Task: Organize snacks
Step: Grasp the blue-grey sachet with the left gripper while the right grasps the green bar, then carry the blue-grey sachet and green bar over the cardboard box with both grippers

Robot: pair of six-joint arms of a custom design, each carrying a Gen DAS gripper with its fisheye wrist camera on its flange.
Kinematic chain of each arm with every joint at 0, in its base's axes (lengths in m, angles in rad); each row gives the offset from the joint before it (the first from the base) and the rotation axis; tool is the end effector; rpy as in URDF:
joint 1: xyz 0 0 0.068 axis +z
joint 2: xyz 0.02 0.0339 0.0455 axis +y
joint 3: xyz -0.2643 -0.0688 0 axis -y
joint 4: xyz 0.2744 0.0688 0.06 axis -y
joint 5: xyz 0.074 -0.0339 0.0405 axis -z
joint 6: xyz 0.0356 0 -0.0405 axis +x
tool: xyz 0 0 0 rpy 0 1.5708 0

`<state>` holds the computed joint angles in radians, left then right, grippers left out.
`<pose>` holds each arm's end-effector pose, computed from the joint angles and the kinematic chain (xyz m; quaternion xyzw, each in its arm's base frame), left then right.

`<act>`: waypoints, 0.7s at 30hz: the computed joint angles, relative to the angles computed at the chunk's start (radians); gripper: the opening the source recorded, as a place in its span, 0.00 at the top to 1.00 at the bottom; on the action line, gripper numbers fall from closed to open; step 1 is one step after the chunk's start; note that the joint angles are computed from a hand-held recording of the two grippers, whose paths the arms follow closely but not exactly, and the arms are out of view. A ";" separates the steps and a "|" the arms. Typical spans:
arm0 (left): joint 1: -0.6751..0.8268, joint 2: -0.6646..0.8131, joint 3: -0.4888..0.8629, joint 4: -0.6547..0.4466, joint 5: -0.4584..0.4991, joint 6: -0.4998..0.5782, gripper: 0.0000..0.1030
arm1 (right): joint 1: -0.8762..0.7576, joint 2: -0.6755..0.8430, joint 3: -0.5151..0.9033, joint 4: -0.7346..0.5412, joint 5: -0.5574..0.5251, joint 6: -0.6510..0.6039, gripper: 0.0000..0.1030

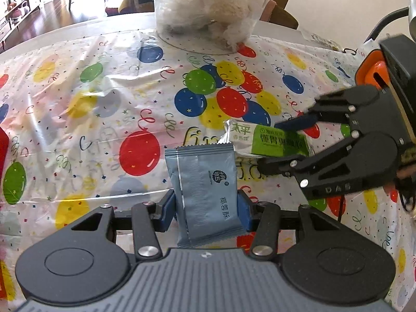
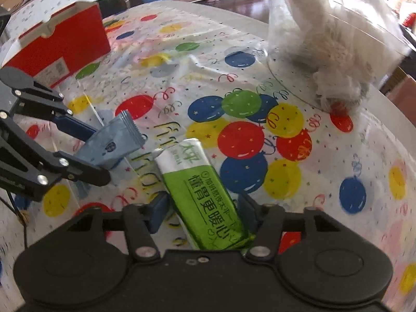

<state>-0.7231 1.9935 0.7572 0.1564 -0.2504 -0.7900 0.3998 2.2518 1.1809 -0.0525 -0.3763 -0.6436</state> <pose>0.2505 -0.2093 0.0194 -0.0625 0.9609 -0.0774 0.2585 0.3790 0.1743 0.0102 -0.5133 0.8098 0.1545 0.2385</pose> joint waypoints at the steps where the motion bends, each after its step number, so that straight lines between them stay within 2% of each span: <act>1: -0.001 -0.004 -0.005 -0.002 -0.003 0.000 0.53 | 0.014 -0.015 -0.041 0.051 0.029 0.032 0.49; 4: -0.002 -0.012 -0.017 -0.007 -0.010 -0.002 0.53 | 0.045 -0.054 -0.126 0.137 0.079 0.120 0.57; 6: -0.005 -0.015 -0.023 -0.011 -0.016 -0.005 0.53 | 0.072 -0.081 -0.182 0.197 0.132 0.192 0.59; 14: -0.035 -0.093 -0.088 -0.025 -0.041 -0.025 0.53 | 0.165 -0.171 -0.355 0.359 0.275 0.495 0.59; 21: -0.061 -0.220 -0.153 -0.086 -0.064 -0.050 0.54 | 0.249 -0.320 -0.495 0.406 0.332 0.639 0.59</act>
<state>-0.7839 1.7736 0.6042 0.0699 -0.3144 -0.8402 0.6490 1.9318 0.6857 0.3535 -0.0440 -0.0048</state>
